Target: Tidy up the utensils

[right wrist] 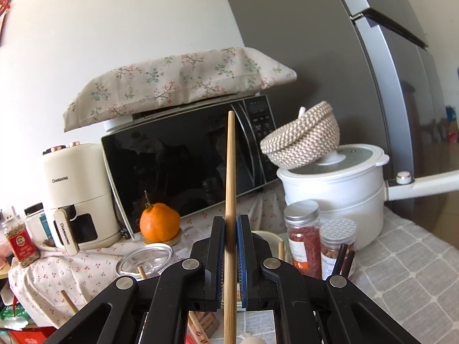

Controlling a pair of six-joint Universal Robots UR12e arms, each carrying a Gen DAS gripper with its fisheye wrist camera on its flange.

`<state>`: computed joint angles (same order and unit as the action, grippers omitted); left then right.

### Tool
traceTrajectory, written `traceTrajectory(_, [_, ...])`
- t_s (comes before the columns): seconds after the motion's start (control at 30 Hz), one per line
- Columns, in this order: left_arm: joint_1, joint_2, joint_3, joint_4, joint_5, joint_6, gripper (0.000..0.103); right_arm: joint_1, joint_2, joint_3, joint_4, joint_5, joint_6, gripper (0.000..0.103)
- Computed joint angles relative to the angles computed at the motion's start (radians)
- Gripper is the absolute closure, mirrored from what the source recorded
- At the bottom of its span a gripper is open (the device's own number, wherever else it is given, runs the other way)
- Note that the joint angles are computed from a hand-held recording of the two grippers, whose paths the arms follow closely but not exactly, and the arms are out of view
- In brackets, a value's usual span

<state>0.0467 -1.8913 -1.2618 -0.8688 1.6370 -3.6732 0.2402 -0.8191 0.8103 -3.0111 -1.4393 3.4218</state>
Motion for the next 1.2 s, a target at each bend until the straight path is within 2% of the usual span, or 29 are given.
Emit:
traceTrajectory(0.13, [0.001, -0.002, -0.001, 0.008, -0.001, -0.008, 0.041, 0.009, -0.002, 0.024, -0.014, -0.035, 0.001, 0.096])
traceTrajectory(0.27, [0.001, -0.007, 0.003, 0.0, -0.023, -0.01, 0.041, 0.011, -0.012, 0.055, -0.017, -0.036, 0.003, 0.096])
traceTrajectory(0.4, [-0.009, -0.014, 0.015, -0.012, 0.0, -0.003, 0.041, -0.004, -0.037, 0.092, 0.015, 0.038, 0.018, 0.094])
traceTrajectory(0.47, [-0.015, -0.019, 0.023, -0.024, 0.011, 0.001, 0.041, -0.011, -0.05, 0.102, 0.031, 0.063, -0.002, 0.091])
traceTrajectory(0.53, [-0.02, -0.021, 0.028, -0.032, 0.017, 0.006, 0.041, -0.021, -0.064, 0.107, 0.055, 0.097, -0.012, 0.079])
traceTrajectory(0.57, [-0.024, -0.023, 0.031, -0.039, 0.021, 0.011, 0.041, -0.027, -0.073, 0.113, 0.067, 0.111, -0.012, 0.077])
traceTrajectory(0.7, [-0.041, -0.023, 0.036, -0.041, 0.045, 0.028, 0.037, -0.05, -0.112, 0.123, 0.16, 0.173, -0.055, 0.061])
traceTrajectory(0.87, [-0.074, -0.019, 0.039, -0.034, 0.115, 0.038, 0.028, -0.082, -0.166, 0.135, 0.35, 0.238, -0.147, 0.05])
traceTrajectory(1.03, [-0.12, -0.02, 0.053, -0.035, 0.193, 0.07, 0.018, -0.107, -0.226, 0.175, 0.517, 0.243, -0.251, 0.037])
traceTrajectory(1.2, [-0.159, -0.024, 0.069, -0.051, 0.247, 0.1, 0.01, -0.135, -0.279, 0.229, 0.618, 0.222, -0.301, 0.028])
